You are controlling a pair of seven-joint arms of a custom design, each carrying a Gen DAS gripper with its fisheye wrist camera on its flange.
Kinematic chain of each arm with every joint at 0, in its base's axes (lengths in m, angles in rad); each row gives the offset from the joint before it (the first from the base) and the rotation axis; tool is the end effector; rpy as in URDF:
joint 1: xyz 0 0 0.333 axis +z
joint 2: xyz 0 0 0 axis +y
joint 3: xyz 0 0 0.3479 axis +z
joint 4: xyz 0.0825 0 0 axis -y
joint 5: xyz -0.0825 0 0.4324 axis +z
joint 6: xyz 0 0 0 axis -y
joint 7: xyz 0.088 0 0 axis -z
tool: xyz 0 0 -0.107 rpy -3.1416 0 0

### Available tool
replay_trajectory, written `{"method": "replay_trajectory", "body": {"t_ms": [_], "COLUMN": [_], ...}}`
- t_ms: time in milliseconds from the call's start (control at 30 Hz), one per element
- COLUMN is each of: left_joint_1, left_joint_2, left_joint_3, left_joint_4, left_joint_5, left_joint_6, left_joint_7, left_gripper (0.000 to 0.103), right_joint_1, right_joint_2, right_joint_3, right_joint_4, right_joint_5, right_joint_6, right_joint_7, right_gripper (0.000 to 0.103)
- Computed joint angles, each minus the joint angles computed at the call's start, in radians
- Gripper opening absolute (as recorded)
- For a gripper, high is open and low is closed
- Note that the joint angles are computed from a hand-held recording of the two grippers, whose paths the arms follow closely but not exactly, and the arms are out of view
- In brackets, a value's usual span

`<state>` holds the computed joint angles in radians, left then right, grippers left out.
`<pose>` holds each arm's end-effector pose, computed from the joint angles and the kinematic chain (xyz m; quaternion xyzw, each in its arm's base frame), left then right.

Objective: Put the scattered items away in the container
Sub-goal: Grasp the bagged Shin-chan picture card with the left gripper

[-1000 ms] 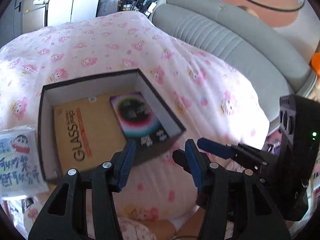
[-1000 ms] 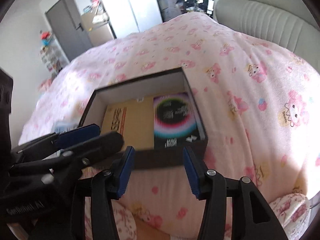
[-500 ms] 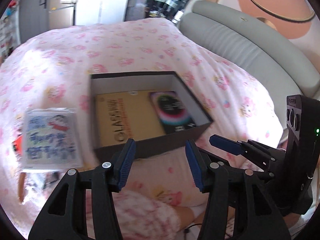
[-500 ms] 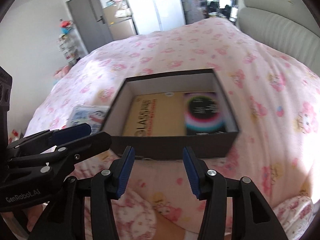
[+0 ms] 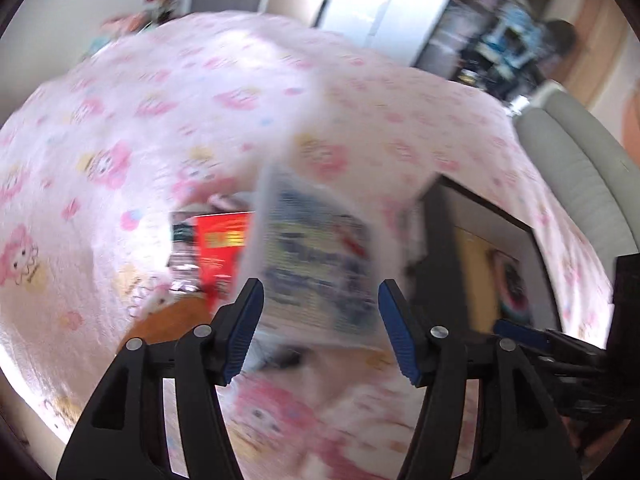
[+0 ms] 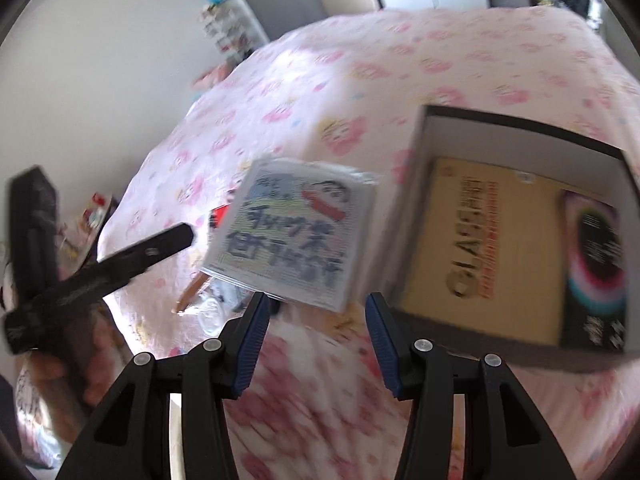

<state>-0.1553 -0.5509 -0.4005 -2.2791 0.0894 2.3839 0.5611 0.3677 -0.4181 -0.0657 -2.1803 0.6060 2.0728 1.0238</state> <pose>0.3865 -0.2820 0.6320 -0.7858 0.5229 -0.2966 0.1454 0.4631 0.1699 0.6175 -0.8434 0.4261 0.0663 0.3206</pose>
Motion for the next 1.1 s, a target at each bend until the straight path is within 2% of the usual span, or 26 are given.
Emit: {"method": "replay_trajectory", "body": {"t_ms": [100, 167, 233, 367, 400, 433, 467, 600, 733, 800, 900, 933, 1000, 1100], "left_joint_1": [-0.012, -0.029, -0.061, -0.095, -0.104, -0.093, -0.071, -0.104, -0.023, -0.032, -0.056, -0.048, -0.034, -0.027], "left_joint_2": [0.006, 0.026, 0.053, 0.094, 0.099, 0.099, 0.102, 0.055, -0.075, -0.135, -0.153, -0.143, -0.13, -0.126], "left_joint_3": [0.058, 0.095, 0.134, 0.174, 0.181, 0.171, 0.15, 0.166, 0.086, 0.095, 0.119, 0.115, 0.107, 0.104], "left_joint_4": [-0.069, -0.105, -0.124, -0.131, -0.138, -0.142, -0.138, -0.19, -0.235, -0.276, -0.296, -0.286, -0.276, -0.283], "left_joint_5": [-0.061, -0.125, -0.205, -0.331, -0.364, -0.368, -0.349, -0.434, -0.358, -0.367, -0.386, -0.376, -0.358, -0.347], "left_joint_6": [0.075, 0.149, 0.208, 0.245, 0.257, 0.258, 0.248, 0.335, 0.288, 0.281, 0.227, 0.18, 0.144, 0.165], "left_joint_7": [0.024, 0.056, 0.115, 0.207, 0.225, 0.223, 0.208, 0.242, 0.138, 0.113, 0.118, 0.112, 0.103, 0.097], "left_gripper": [0.061, 0.061, 0.062, 0.062, 0.058, 0.044, 0.037, 0.023, 0.02, 0.02, 0.026, 0.028, 0.028, 0.04], "right_joint_1": [0.029, 0.023, 0.025, 0.021, 0.016, 0.012, 0.01, 0.008, 0.004, 0.004, -0.003, -0.005, -0.008, -0.007], "right_joint_2": [0.097, 0.153, 0.188, 0.227, 0.225, 0.229, 0.233, 0.243, 0.261, 0.267, 0.305, 0.326, 0.356, 0.38], "right_joint_3": [0.02, 0.074, 0.103, 0.097, 0.1, 0.105, 0.11, 0.113, 0.106, 0.098, 0.099, 0.107, 0.129, 0.156], "right_joint_4": [0.082, 0.122, 0.14, 0.152, 0.149, 0.148, 0.151, 0.165, 0.19, 0.197, 0.238, 0.26, 0.294, 0.307], "right_joint_5": [0.041, -0.034, -0.085, -0.056, -0.062, -0.073, -0.087, -0.103, -0.058, 0.007, 0.056, 0.039, -0.023, -0.136], "right_joint_6": [-0.02, 0.019, 0.044, 0.01, 0.012, 0.017, 0.022, 0.014, -0.018, -0.044, -0.136, -0.166, -0.181, -0.144], "right_joint_7": [-0.005, 0.041, 0.069, 0.063, 0.076, 0.092, 0.107, 0.115, 0.098, 0.062, 0.044, 0.047, 0.066, 0.137], "right_gripper": [0.046, 0.046, 0.046, 0.046, 0.046, 0.046, 0.046, 0.046, 0.046, 0.046, 0.054, 0.055, 0.055, 0.059]}}
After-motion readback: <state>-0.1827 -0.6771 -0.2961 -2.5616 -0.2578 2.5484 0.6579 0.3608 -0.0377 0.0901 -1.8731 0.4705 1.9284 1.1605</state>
